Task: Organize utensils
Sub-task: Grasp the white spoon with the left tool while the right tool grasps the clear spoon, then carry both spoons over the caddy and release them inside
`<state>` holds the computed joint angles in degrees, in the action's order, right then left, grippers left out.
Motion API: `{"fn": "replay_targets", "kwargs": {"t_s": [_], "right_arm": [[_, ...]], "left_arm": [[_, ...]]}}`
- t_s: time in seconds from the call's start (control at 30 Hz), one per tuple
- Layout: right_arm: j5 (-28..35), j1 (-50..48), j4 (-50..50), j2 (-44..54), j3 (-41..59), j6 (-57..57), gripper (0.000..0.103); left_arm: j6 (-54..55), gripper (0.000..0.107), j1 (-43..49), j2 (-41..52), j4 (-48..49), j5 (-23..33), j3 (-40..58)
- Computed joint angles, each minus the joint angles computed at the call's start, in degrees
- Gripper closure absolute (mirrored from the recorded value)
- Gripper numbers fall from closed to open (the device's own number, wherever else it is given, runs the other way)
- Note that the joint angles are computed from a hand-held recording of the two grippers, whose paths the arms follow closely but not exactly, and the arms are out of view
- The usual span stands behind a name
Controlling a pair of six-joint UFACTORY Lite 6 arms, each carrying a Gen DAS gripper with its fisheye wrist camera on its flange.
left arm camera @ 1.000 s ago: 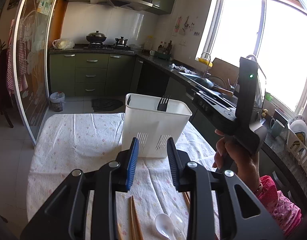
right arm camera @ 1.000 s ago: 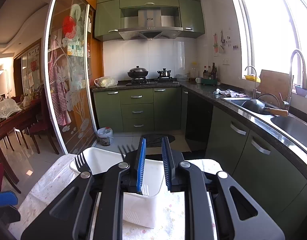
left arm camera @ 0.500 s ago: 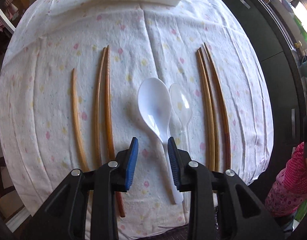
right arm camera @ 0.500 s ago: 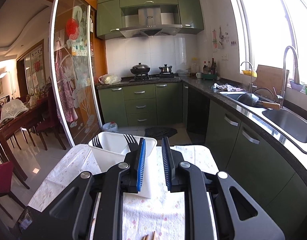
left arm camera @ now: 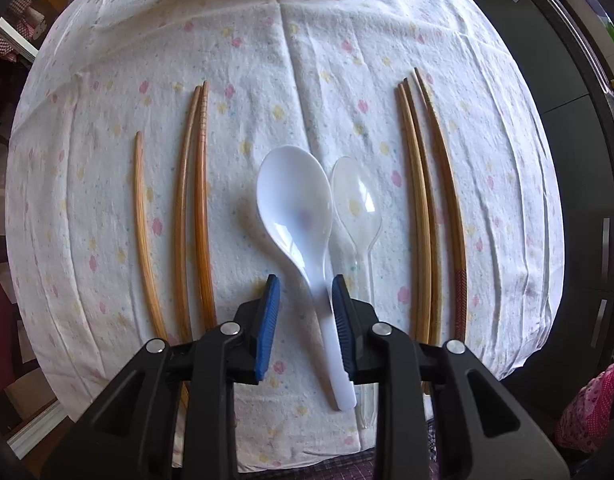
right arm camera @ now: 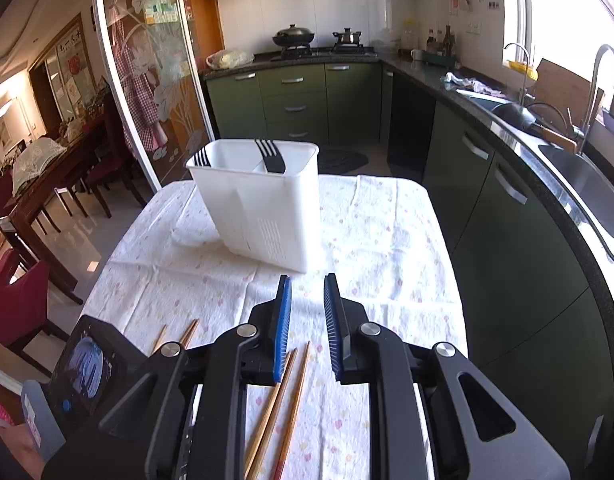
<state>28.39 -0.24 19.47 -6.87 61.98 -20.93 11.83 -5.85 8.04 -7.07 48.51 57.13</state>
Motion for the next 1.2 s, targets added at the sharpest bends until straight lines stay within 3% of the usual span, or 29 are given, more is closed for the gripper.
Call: {"fn": "replay_targets", "kwargs": {"t_s": [0.07, 0.2, 0.3, 0.37, 0.43, 0.53, 0.9, 0.97, 1.03, 1.2], "right_arm": [[4.1, 0.3, -1.4, 0.8, 0.4, 0.9, 0.086], [10.9, 0.0, 0.0, 2.9, 0.4, 0.0, 0.054], [15.0, 1.0, -0.2, 5.9, 0.3, 0.9, 0.054], [16.4, 2.9, -1.3, 8.8, 0.6, 3.2, 0.057], [16.9, 4.9, -1.5, 12.1, 0.3, 4.7, 0.070], [17.8, 7.7, 0.0, 17.2, 0.6, 5.4, 0.079], [14.9, 18.0, -9.8, 26.7, 4.4, 20.5, 0.080], [13.5, 20.2, -13.9, 26.6, 4.2, 25.0, 0.082], [11.9, 22.2, -18.4, 26.0, 3.0, 29.8, 0.091], [6.6, 19.6, -13.3, 22.0, -2.4, 26.0, 0.094]], "left_arm": [[-0.4, 0.094, -0.7, 0.9, -0.2, 0.2, 0.7], [-0.6, 0.098, -1.0, 2.2, -0.4, 0.3, 2.3], [2.0, 0.098, 2.2, 1.2, -1.5, 1.7, 3.3], [3.9, 0.098, 4.6, -0.6, -2.2, 2.8, 3.7], [5.6, 0.098, 6.9, -1.9, -3.3, 4.2, 4.6], [7.9, 0.098, 10.0, -3.7, -4.7, 6.2, 6.7], [18.5, 0.098, 18.9, -6.5, -10.1, 10.9, 10.5], [19.8, 0.098, 19.7, -6.3, -10.8, 11.1, 10.8], [21.3, 0.098, 20.3, -7.0, -11.7, 10.6, 10.4], [23.7, 0.098, 20.7, -6.0, -15.4, 10.2, 13.9]]}}
